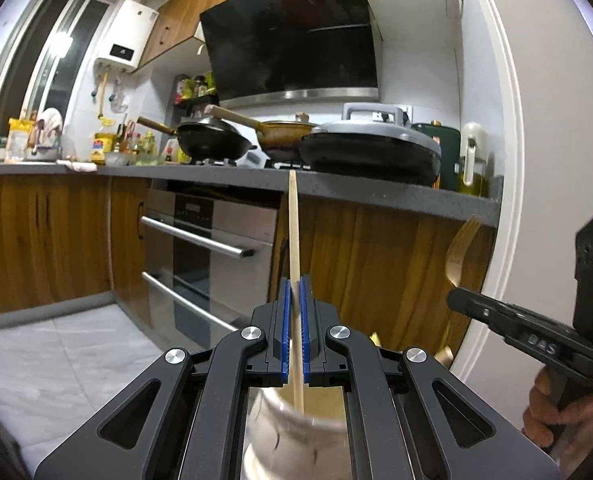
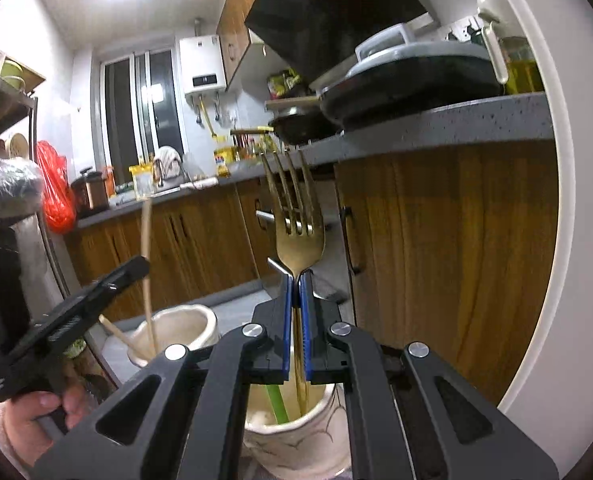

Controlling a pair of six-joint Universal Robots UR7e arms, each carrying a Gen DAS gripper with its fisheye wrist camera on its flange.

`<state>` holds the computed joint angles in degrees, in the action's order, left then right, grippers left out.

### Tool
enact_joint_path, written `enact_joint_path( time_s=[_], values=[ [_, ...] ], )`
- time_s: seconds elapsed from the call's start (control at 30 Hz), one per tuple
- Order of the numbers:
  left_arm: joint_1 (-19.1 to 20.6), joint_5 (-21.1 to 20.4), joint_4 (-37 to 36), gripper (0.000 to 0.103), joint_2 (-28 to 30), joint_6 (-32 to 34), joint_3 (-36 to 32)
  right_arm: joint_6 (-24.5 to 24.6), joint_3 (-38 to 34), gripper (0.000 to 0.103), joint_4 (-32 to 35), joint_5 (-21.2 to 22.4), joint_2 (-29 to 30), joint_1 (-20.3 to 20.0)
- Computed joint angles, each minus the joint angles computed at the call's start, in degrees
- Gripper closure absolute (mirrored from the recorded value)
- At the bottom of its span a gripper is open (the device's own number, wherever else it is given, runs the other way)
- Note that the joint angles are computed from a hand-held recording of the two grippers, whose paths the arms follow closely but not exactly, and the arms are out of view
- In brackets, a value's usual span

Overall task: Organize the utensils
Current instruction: 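Open the left gripper to release the chopstick while the right releases the gold fork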

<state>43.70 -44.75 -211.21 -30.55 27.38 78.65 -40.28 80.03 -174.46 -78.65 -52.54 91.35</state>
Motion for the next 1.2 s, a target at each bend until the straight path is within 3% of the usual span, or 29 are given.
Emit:
enact_joint_path(
  time_s=[0.43,0.63,0.7,0.77,1.13,1.2],
  values=[
    [0.05,3.43,5.25,0.098,-2.53,-5.94,5.21,0.23,0.15,0.099,0.56,-2.02,0.32,0.09],
    [-0.05,4.25,4.78,0.089,-2.53,-5.57,5.72,0.96,-0.22,0.098,0.09,-2.71,0.59,0.02],
    [-0.07,4.73,4.03,0.069,-2.53,-5.66,5.92,1.31,-0.32,0.098,-0.21,-3.04,0.70,-0.03],
    [-0.11,4.98,3.31,0.059,-2.58,-5.64,6.08,1.93,-0.42,0.098,-0.45,-3.42,0.80,-0.06],
    [-0.92,7.95,-0.31,0.041,-2.75,-3.60,6.30,3.93,-1.46,0.096,0.83,-5.07,1.37,-0.15],
    [-1.13,8.54,-1.19,0.032,-2.77,-3.30,6.46,3.77,-1.00,0.096,0.45,-5.07,1.19,-0.23]
  ],
)
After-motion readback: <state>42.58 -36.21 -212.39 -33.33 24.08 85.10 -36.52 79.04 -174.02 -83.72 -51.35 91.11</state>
